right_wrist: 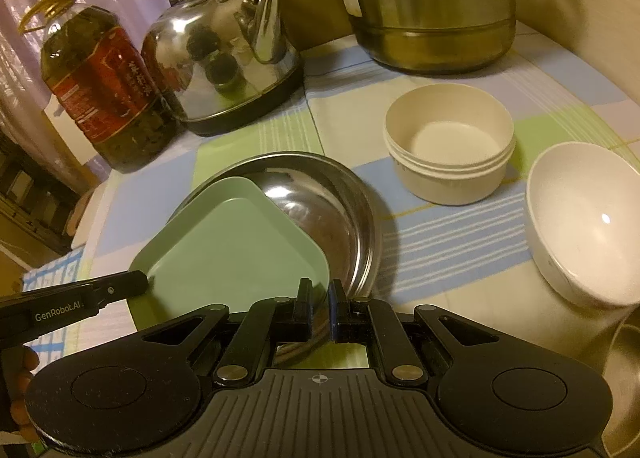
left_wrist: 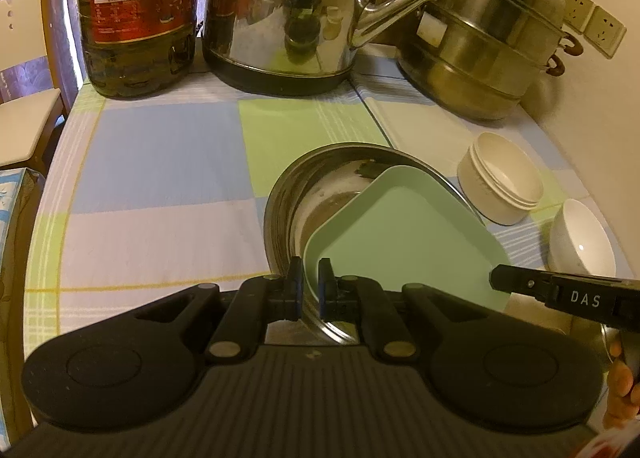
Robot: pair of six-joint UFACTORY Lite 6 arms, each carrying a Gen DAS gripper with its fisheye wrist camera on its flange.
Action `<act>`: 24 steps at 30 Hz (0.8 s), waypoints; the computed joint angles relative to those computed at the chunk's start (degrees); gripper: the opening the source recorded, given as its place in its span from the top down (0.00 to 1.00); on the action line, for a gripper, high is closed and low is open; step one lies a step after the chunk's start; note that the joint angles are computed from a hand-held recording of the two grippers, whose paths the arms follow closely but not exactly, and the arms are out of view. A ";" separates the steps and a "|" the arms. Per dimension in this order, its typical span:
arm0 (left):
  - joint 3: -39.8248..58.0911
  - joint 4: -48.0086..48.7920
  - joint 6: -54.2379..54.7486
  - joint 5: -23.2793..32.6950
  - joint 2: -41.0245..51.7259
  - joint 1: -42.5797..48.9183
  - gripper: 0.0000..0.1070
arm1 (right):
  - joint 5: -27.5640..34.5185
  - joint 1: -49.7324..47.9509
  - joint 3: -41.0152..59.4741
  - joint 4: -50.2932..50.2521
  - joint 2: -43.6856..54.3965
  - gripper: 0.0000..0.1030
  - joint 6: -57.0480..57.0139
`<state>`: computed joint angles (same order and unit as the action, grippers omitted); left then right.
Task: Organize plates and bowls
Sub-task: 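Lift the green plate with the left gripper and lower it into the steel plate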
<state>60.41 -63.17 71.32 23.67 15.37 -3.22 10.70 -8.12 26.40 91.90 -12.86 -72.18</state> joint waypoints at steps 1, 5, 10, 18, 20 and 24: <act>0.61 -0.09 0.00 -0.32 0.80 -0.27 0.94 | -0.25 0.04 0.83 2.76 1.49 0.92 -2.78; 4.10 0.75 -1.44 -1.08 4.43 -1.31 0.94 | -0.72 -0.02 3.53 11.11 6.12 0.92 -11.45; 7.88 3.09 -4.23 -1.50 8.40 -1.95 0.94 | -0.65 -0.05 6.17 19.00 10.90 0.92 -19.42; 12.02 6.45 -8.08 -1.95 13.08 -2.91 0.94 | -1.06 0.65 8.74 26.66 16.14 0.92 -26.29; 12.52 6.99 -8.76 -2.21 13.76 -3.16 0.94 | -1.15 0.65 9.10 27.35 16.89 0.92 -27.01; 13.49 7.13 -9.32 -2.20 14.67 -3.28 0.94 | -1.35 0.73 9.28 30.86 17.67 0.92 -30.74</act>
